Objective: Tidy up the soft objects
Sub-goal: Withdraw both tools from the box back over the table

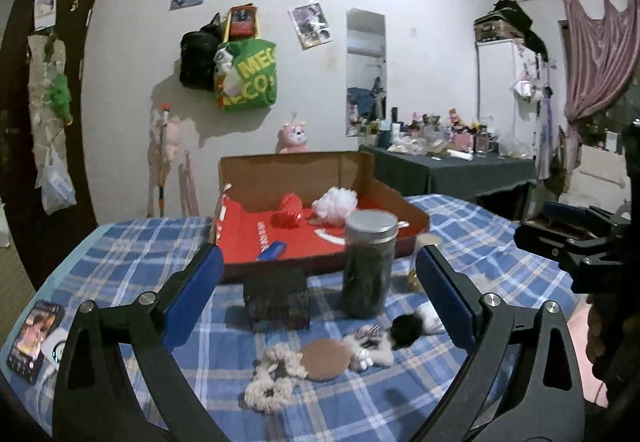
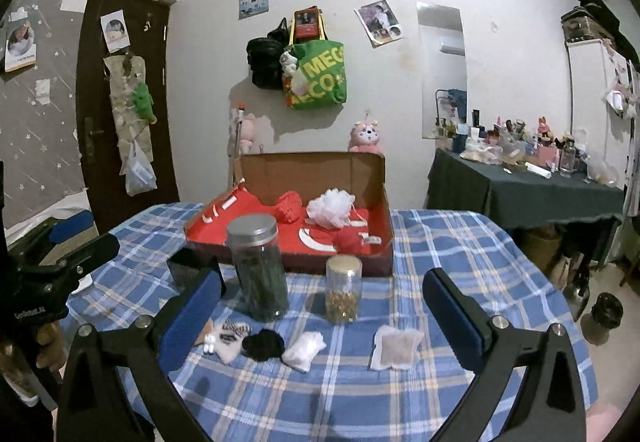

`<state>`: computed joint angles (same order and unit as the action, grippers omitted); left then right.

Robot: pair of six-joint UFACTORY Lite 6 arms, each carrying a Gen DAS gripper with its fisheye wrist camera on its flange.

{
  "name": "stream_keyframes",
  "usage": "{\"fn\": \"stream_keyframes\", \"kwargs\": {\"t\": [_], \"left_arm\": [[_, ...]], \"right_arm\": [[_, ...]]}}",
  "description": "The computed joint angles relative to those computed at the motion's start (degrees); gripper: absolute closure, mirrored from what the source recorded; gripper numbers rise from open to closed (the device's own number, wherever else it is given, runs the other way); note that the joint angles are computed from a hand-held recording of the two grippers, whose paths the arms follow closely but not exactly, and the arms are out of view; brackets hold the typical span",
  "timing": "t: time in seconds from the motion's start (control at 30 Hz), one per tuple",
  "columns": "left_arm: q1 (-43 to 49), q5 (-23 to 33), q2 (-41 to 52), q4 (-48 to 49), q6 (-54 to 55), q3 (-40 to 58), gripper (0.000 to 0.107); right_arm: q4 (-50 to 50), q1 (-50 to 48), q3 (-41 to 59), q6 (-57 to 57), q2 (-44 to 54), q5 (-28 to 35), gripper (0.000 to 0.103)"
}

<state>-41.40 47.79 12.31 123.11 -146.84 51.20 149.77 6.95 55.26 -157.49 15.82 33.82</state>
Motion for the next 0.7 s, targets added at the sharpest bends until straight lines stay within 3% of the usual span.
{"fn": "stream_keyframes", "kwargs": {"t": [0.37, 0.7], "left_arm": [[3.17, -4.1, 4.81, 1.4, -7.06, -2.06, 0.009], [8.84, -11.32, 9.11, 4.92, -11.43, -1.27, 0.009]], "right_arm": [[7.94, 3.59, 1.45, -6.87, 9.73, 1.05, 0.0], [1.67, 4.23, 11.14, 1.2, 20.43, -3.58, 0.0]]}}
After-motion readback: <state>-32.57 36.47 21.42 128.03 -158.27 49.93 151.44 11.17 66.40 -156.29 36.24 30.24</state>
